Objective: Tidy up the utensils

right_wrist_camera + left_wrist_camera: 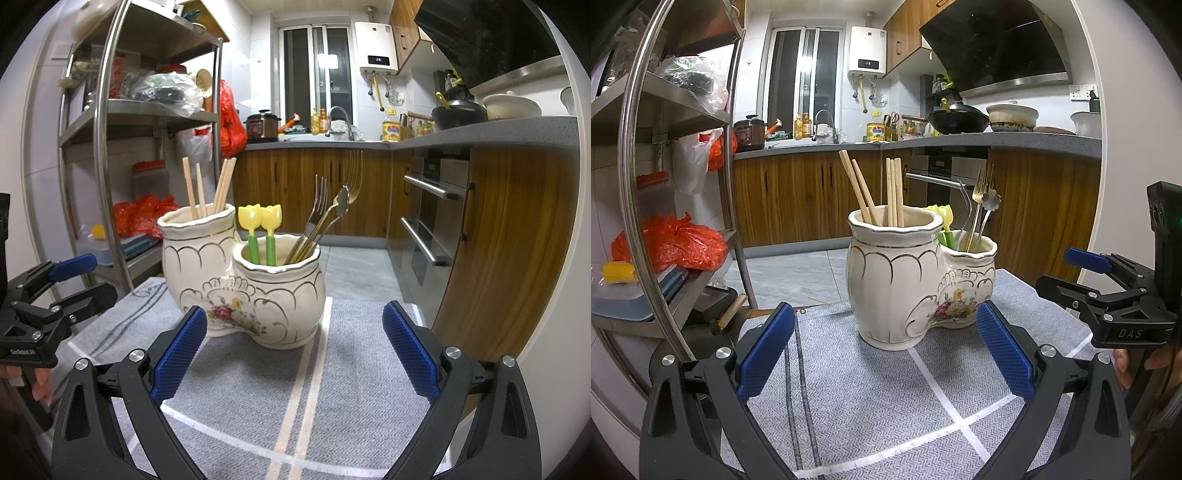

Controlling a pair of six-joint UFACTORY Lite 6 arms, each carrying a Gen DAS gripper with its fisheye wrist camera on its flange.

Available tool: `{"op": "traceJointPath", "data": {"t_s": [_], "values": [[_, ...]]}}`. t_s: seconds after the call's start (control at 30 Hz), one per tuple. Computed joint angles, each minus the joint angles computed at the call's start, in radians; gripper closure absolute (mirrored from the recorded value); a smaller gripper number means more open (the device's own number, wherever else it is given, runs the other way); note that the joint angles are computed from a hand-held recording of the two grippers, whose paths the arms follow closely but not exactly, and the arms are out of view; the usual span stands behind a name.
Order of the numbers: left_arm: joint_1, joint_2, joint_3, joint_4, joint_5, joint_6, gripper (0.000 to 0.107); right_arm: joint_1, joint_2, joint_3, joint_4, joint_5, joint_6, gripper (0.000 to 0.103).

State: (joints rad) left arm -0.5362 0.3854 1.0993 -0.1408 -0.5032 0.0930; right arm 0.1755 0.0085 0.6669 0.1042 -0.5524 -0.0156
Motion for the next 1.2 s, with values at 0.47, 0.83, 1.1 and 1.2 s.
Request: {"op": "traceJointPath", "data": {"t_s": [0.47, 0.83, 1.1, 1.2], "values": [[-0.004, 0.002, -0.002, -0.009, -0.008, 0.012, 0.010, 0.003, 0.002, 0.001, 0.008, -0.001, -0.007, 0.006], [-0.004, 0.003, 0.001, -0.014, -0.004, 0.013, 0.010, -0.001, 0.004, 0.005, 0.002, 0.001, -0.004, 0.006], [-0.008, 0.007, 0.001, -0.026, -0.008, 0.023, 0.010, 0.001, 0.004, 0.005, 0.005, 0.001, -0.007, 0.006], [-0.011, 0.006, -0.004, -0.032, -0.017, 0.030, 0.010, 0.001, 0.004, 0.005, 0.005, 0.001, -0.007, 0.006]]}}
